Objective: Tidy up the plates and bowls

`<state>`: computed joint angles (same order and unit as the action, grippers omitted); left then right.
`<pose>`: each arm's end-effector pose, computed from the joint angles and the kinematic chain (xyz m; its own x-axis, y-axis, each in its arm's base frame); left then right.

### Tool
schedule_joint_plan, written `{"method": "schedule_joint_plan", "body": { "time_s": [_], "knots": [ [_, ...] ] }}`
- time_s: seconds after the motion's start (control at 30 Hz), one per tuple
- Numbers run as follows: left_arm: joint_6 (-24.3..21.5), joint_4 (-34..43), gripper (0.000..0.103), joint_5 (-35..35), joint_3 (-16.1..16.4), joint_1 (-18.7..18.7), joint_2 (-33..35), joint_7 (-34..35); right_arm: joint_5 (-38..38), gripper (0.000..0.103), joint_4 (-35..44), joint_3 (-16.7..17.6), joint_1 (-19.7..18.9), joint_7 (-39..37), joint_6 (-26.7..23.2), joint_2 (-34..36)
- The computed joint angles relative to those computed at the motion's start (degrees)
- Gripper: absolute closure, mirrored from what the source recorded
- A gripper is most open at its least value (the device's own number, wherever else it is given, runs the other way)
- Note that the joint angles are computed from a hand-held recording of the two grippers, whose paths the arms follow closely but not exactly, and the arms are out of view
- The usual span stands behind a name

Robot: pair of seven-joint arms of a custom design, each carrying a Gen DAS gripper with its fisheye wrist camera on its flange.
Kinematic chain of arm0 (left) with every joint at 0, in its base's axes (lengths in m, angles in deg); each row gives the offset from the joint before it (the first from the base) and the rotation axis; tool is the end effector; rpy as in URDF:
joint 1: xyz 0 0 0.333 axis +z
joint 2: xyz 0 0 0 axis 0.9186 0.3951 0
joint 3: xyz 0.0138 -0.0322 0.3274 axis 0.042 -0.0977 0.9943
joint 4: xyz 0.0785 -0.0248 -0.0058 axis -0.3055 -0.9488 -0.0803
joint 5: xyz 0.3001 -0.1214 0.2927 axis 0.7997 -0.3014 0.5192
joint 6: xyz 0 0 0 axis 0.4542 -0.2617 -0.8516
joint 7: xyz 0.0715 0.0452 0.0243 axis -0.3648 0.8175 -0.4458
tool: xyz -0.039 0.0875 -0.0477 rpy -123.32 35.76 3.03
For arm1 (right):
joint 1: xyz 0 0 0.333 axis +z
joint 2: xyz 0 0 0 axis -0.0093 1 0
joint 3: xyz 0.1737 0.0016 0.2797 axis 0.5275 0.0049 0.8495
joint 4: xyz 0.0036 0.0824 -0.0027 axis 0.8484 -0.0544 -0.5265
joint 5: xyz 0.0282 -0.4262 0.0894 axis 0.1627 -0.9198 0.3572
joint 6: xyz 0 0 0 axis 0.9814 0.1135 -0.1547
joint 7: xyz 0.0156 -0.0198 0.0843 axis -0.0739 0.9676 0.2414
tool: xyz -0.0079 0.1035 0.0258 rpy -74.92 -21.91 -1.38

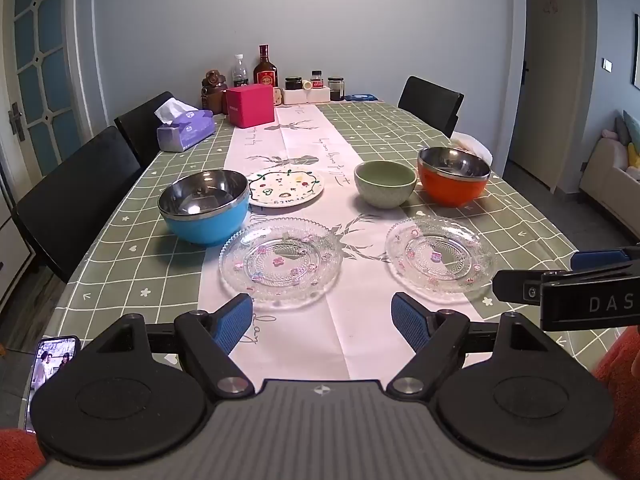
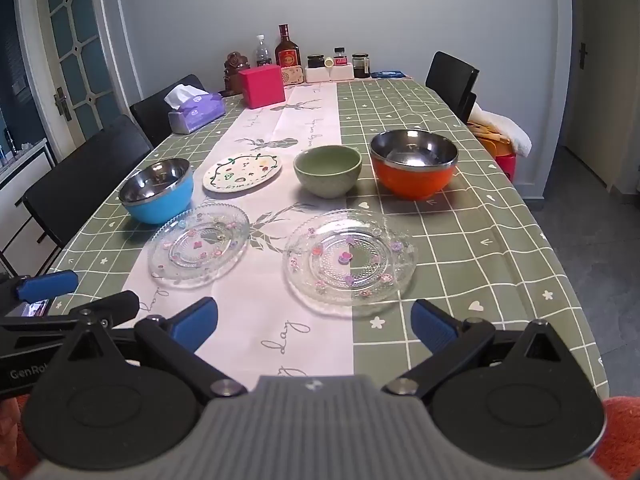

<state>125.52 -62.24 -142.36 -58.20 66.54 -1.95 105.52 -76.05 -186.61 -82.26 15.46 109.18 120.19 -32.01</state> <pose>0.6377 -0.0513 0.4633 -0.4568 -0.8893 -0.0228 -0.5211 0.2883 -0.8033 0.5762 0.2413 0.4809 -0.2216 -0.9650 -0.1402 -0.6352 0.2520 -0.7301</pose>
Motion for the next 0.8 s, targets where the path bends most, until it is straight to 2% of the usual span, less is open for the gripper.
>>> {"method": "schedule_joint_plan", "body": {
  "time_s": [0.13,0.3,0.63,0.8],
  "knots": [
    [0.38,-0.11,0.011,-0.26,-0.12,-0.04,-0.03,0.71,-2.05,0.003,0.16,-0.09,-0.01,1.39,0.18,0.29],
    [-1.65,0.95,0.016,-0.36,0.27,0.56,0.17,0.96,-2.63,0.003,-0.24,0.0,-0.08,1.97,-0.17,-0.5],
    [1.63,-0.19,0.021,-3.75,-0.2,-0.48,-0.62,5.74,-3.02,0.003,0.18,0.1,0.05,1.75,-0.53,-0.06],
    [-1.07,0.16,0.024,-2.65,0.39,-0.18,-0.65,3.18,-3.21,0.003,0.46,0.13,0.18,1.18,-0.67,0.13]
  ]
}}
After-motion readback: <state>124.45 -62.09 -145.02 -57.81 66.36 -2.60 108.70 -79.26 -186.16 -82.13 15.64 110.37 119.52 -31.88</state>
